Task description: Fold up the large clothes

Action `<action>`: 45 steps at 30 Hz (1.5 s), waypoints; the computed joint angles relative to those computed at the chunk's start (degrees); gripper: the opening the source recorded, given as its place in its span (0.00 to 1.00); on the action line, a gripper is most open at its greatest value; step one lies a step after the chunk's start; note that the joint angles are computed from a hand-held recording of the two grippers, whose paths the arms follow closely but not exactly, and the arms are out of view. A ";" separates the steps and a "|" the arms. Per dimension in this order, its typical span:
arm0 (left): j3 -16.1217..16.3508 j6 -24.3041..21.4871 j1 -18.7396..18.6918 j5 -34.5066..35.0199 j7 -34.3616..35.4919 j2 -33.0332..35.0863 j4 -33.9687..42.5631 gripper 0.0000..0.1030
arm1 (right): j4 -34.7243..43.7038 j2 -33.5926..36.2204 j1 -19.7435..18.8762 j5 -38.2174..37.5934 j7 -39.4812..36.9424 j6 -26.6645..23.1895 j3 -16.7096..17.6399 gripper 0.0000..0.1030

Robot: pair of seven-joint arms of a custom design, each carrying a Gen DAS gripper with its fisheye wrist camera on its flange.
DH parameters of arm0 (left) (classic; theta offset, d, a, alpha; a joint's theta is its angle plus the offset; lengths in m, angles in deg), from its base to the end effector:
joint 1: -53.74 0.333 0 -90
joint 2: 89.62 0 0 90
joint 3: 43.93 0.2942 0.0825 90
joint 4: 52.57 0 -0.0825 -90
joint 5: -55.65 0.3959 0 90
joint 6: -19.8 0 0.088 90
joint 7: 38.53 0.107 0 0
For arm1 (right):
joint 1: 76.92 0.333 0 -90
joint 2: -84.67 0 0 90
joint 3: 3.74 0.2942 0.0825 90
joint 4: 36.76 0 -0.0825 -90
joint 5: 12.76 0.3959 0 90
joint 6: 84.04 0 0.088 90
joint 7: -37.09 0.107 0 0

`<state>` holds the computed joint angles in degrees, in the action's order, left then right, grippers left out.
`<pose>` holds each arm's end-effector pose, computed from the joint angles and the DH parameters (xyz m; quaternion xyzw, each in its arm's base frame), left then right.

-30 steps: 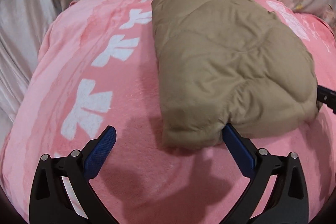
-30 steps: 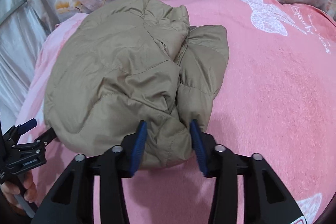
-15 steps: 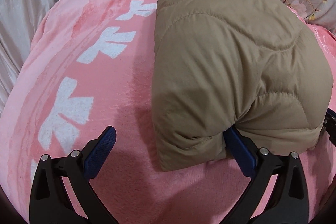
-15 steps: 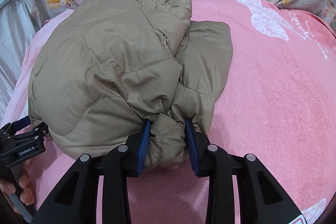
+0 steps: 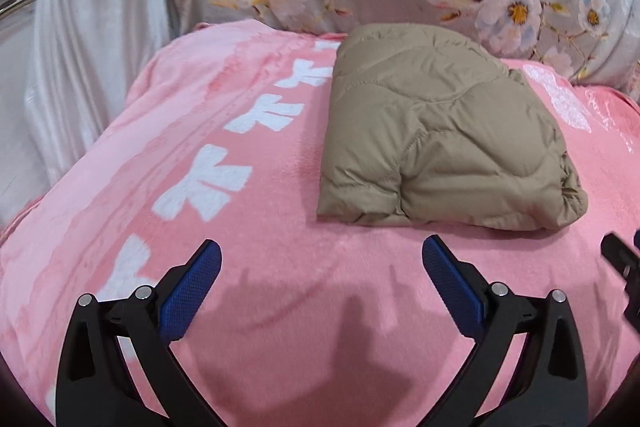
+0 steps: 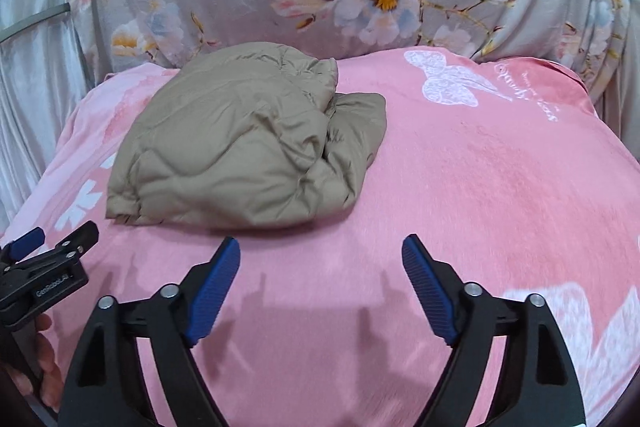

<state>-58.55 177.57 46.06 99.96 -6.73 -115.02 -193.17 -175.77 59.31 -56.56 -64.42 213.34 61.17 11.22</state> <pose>0.4279 -0.2141 0.5003 -0.6314 0.6397 -0.2851 0.3329 0.3798 0.2878 0.4937 -0.5500 0.7082 -0.3109 0.3151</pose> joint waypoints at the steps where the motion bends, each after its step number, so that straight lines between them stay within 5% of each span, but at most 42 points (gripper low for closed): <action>1: -0.72 0.64 0.26 0.60 -1.89 -1.36 -1.33 0.95 | -0.90 -0.83 -0.03 -1.15 1.99 -0.42 1.27 0.82; 10: -0.52 1.14 -3.58 -2.20 -0.84 -4.82 -6.65 0.95 | -1.43 -1.16 3.77 -2.57 2.83 -6.94 4.27 0.83; 15: -1.98 1.25 -2.04 -0.90 -3.84 -6.04 -7.50 0.95 | -0.63 -0.25 5.19 -2.59 2.88 -9.36 4.12 0.83; 45: -2.75 -0.51 -2.20 2.69 -6.06 -5.92 -6.98 0.95 | -0.12 0.50 6.64 -4.17 3.71 -10.60 3.34 0.83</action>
